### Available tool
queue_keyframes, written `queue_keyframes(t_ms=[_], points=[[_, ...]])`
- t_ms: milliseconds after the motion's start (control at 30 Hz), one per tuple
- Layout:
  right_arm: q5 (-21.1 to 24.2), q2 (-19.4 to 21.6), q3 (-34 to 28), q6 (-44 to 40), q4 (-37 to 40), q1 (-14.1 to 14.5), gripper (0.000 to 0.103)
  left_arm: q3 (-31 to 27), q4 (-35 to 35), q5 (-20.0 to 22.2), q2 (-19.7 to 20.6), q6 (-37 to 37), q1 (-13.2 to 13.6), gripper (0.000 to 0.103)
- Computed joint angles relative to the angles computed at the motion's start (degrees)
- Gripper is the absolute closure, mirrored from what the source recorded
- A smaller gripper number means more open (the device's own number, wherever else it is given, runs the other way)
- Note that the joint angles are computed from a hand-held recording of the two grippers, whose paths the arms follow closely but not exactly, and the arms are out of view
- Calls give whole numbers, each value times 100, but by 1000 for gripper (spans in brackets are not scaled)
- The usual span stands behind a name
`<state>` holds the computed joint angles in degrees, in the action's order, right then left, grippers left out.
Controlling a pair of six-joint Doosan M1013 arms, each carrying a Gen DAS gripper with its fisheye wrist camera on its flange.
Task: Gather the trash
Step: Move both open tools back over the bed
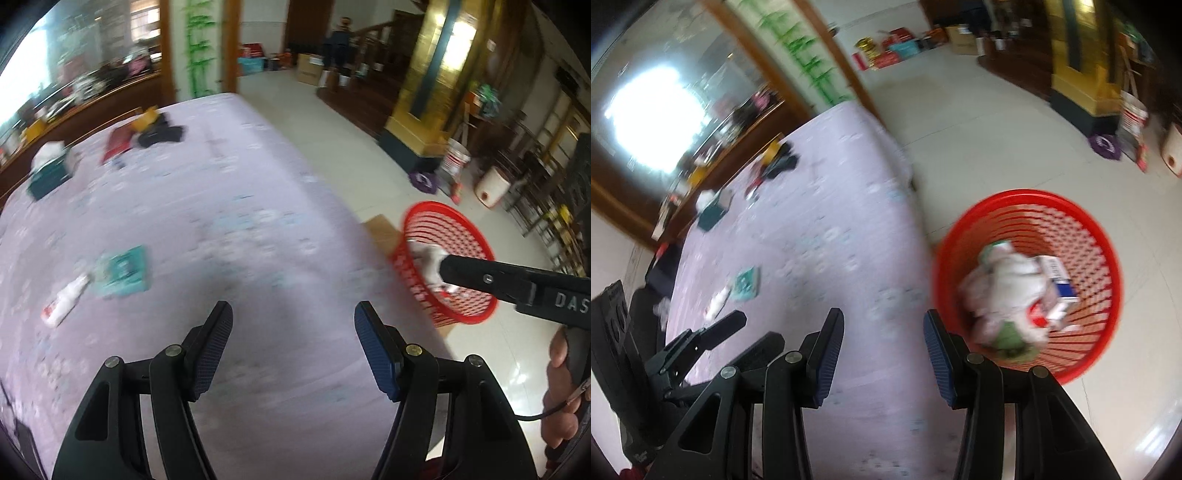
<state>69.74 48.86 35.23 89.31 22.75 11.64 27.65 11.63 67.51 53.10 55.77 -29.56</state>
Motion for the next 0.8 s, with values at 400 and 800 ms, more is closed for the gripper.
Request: queue_keyframes(t_ms=[400, 800], points=[[539, 96, -264, -935, 284, 478, 54, 2583, 1233, -395, -1321, -1460, 553, 36], [659, 145, -373, -796, 53, 647, 54, 2344, 645, -428, -977, -273, 1197, 36]])
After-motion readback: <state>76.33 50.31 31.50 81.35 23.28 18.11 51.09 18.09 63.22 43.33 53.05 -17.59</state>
